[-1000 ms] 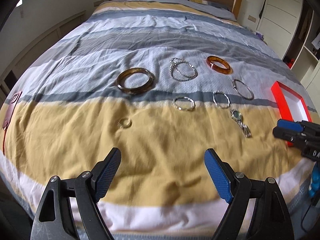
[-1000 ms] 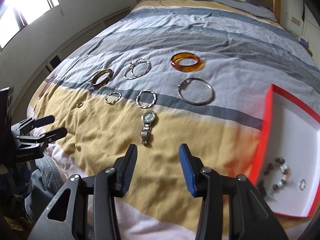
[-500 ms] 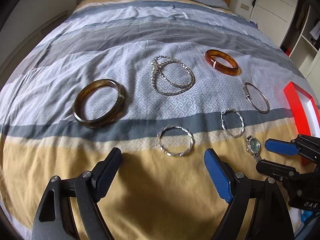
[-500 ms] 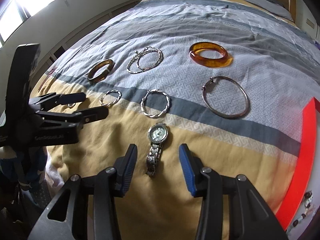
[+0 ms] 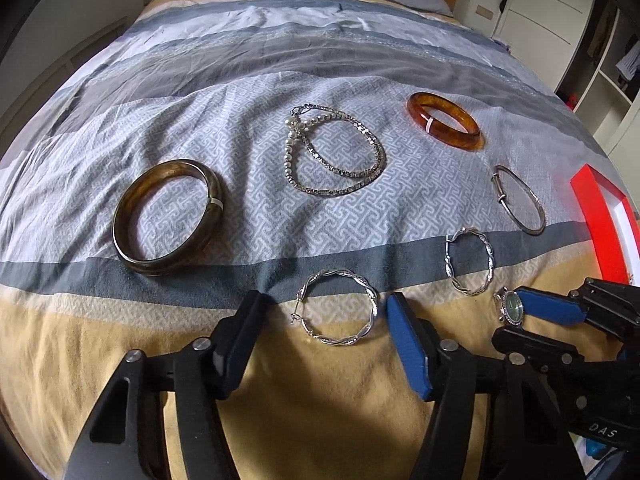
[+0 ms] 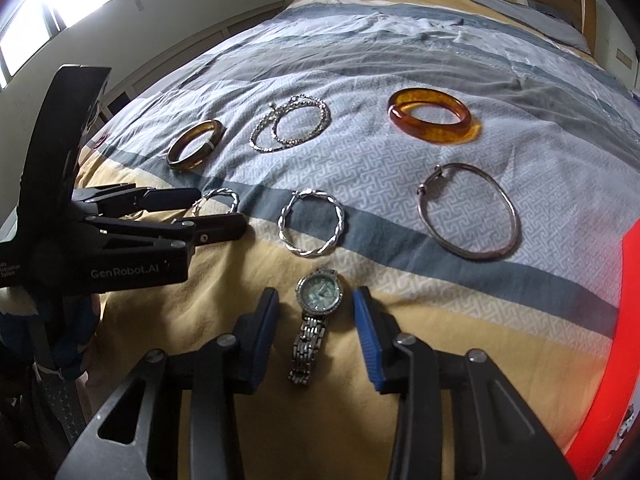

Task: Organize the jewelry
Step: 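Grasp the twisted silver bangle with the left tool while the right tool grasps the wristwatch, then carry the bangle and watch into the red box and release both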

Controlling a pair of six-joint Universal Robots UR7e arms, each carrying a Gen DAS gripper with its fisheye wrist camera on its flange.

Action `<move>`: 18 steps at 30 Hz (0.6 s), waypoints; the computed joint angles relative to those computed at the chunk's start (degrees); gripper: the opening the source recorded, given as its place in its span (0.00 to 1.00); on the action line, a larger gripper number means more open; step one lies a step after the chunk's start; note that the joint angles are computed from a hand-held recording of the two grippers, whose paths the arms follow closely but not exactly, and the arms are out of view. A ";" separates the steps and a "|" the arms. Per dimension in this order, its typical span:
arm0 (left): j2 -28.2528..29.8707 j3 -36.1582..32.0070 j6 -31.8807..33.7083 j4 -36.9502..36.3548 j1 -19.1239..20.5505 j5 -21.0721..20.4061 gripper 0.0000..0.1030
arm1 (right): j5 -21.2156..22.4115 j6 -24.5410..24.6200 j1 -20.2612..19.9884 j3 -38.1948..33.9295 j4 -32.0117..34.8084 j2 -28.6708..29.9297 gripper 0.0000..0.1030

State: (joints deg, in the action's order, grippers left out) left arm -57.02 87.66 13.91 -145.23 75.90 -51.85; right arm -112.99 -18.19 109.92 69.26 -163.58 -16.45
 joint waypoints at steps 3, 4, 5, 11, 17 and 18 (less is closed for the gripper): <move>-0.15 0.35 0.58 -0.23 -0.17 0.03 0.48 | 0.96 1.03 -0.28 0.79 -0.58 -0.37 0.22; -0.23 0.44 0.69 -0.09 -0.26 -0.05 0.46 | 1.28 1.48 -0.35 1.10 -0.80 -0.54 0.22; -0.30 0.53 0.80 0.03 -0.34 -0.12 0.40 | 1.42 1.76 -0.36 1.33 -1.03 -0.66 0.22; -1.16 1.46 0.27 0.76 -0.96 0.18 0.38 | 2.15 2.77 0.01 3.58 -2.76 -1.80 0.22; -3.73 4.41 -0.97 1.00 -2.01 0.70 0.38 | 2.58 3.20 0.83 7.07 -5.22 -3.76 0.22; -4.34 5.04 -1.29 1.03 -2.26 0.75 0.38 | 2.62 3.18 1.06 7.63 -5.65 -4.14 0.22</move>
